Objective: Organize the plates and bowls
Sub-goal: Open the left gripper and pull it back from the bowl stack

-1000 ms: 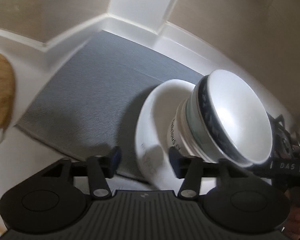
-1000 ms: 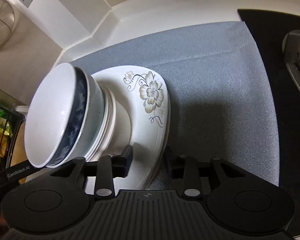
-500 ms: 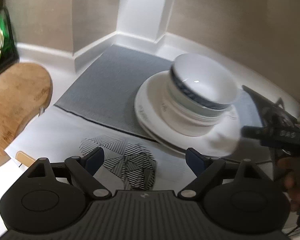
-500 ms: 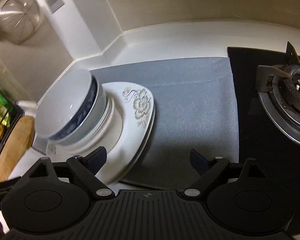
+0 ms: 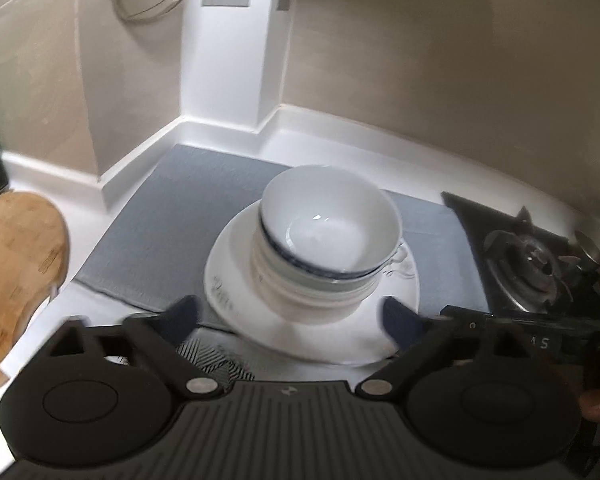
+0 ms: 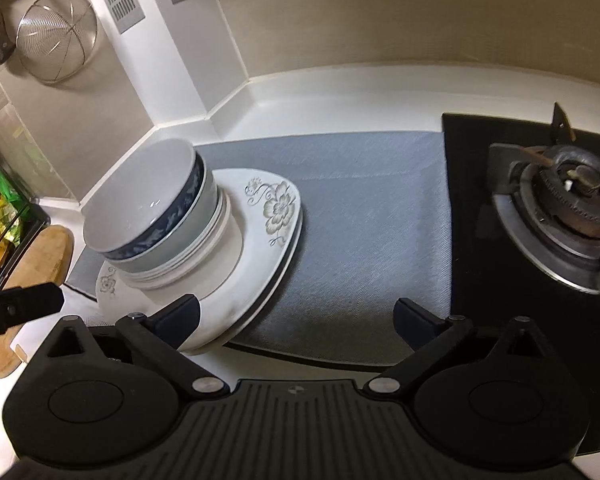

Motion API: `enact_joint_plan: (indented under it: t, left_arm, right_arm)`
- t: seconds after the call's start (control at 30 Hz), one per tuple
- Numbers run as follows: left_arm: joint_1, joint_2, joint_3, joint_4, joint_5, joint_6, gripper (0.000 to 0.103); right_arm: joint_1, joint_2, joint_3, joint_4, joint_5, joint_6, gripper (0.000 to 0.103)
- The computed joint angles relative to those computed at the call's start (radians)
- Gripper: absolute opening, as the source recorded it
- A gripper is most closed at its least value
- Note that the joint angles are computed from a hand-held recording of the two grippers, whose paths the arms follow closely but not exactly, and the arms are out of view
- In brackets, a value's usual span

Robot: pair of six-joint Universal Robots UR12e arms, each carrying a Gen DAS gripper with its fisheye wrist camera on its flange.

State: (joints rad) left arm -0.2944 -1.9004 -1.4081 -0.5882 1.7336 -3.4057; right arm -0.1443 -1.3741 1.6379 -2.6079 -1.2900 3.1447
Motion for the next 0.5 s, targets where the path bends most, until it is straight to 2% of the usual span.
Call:
enact_joint_plan:
  t: [0.07, 0.13, 0.2, 0.33, 0.5]
  left_arm:
    - [0.011, -0.006, 0.012, -0.018, -0.043, 0.018, 0.103]
    - [0.031, -0.008, 0.019, -0.045, -0.119, 0.013, 0.103]
    - [0.044, -0.012, 0.025, -0.051, -0.155, 0.018, 0.103]
    - [0.046, -0.018, 0.04, -0.074, -0.108, 0.078, 0.103]
    - [0.057, -0.01, 0.019, -0.072, -0.101, 0.128, 0.103]
  right_arm:
    - [0.002, -0.004, -0.002, -0.006, -0.013, 0.005, 0.102]
    - [0.004, -0.007, -0.007, -0.005, -0.022, 0.016, 0.102]
    - [0.007, -0.006, -0.019, 0.01, -0.017, 0.034, 0.102]
    - [0.029, -0.002, -0.044, 0.022, -0.053, 0.062, 0.102]
    - [0.069, 0.013, -0.084, 0.054, -0.104, 0.114, 0.102]
